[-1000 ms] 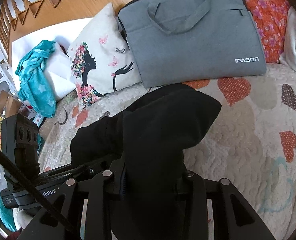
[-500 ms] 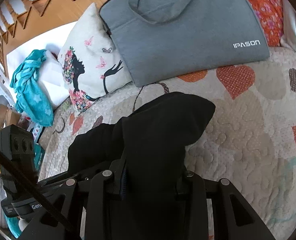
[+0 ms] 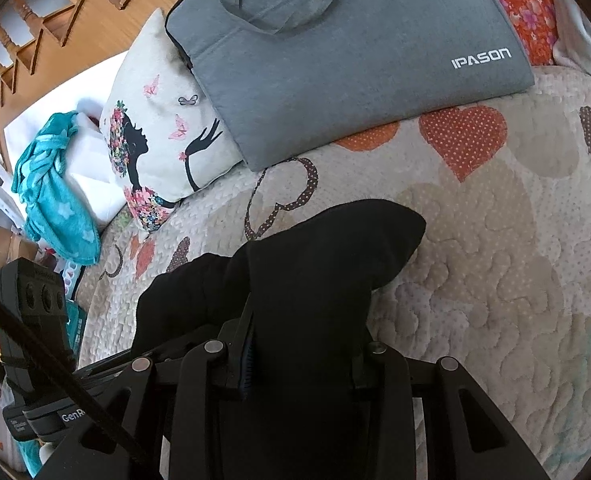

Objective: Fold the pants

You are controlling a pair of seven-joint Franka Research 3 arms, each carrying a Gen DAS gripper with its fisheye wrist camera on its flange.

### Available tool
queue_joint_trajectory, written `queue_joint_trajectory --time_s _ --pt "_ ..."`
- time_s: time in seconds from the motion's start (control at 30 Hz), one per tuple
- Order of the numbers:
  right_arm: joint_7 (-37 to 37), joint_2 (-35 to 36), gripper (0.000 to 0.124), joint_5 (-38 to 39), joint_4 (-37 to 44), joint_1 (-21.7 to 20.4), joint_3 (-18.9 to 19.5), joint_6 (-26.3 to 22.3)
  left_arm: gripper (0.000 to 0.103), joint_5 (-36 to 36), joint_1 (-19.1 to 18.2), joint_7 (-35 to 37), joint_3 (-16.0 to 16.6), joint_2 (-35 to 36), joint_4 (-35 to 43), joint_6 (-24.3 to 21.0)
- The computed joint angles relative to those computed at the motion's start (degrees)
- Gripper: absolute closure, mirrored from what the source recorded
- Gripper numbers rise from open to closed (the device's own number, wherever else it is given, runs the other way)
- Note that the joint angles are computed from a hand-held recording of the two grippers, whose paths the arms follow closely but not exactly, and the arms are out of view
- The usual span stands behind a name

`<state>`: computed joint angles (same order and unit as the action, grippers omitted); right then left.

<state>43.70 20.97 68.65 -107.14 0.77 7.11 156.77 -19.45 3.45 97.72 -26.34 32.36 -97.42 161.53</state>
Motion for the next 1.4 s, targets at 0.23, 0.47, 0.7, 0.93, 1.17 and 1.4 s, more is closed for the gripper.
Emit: queue_joint_trajectory --time_s 0.23,0.47,0.7,0.93,1.17,1.4 --pt "0.49 0.84 0.089 -1.27 0.4 0.41 -0.01 1.2 0.067 0.56 -0.22 -0.59 0.42 0.95 0.77 -0.36" --pt "3.43 2.72 0.079 -3.1 1.6 -0.07 0.07 2.06 0.043 -1.23 1.17 -2.31 -0.25 3.56 3.18 -2.78" --pt "6.04 2.19 0.065 -0.43 1.36 -2.09 0.49 3.75 0.042 -10.62 5.8 2.77 -3.24 4.22 5.18 -9.45" --pt "-11.71 -1.33 0.063 21.57 1.19 -6.96 3.88 3.15 0.042 -24.01 11.43 11.9 -8.13 0.89 0.85 -0.93" --pt "-6.65 2.62 0.055 23.3 3.96 -6.66 -0.25 -13.48 0.042 -19.6 2.34 6.73 0.39 2.44 3.87 -4.67" --pt "-3.23 3.1 0.053 22.5 4.19 -5.3 -1.33 -10.08 0.04 -21.02 4.36 5.05 -1.14 3.16 3.85 -6.19"
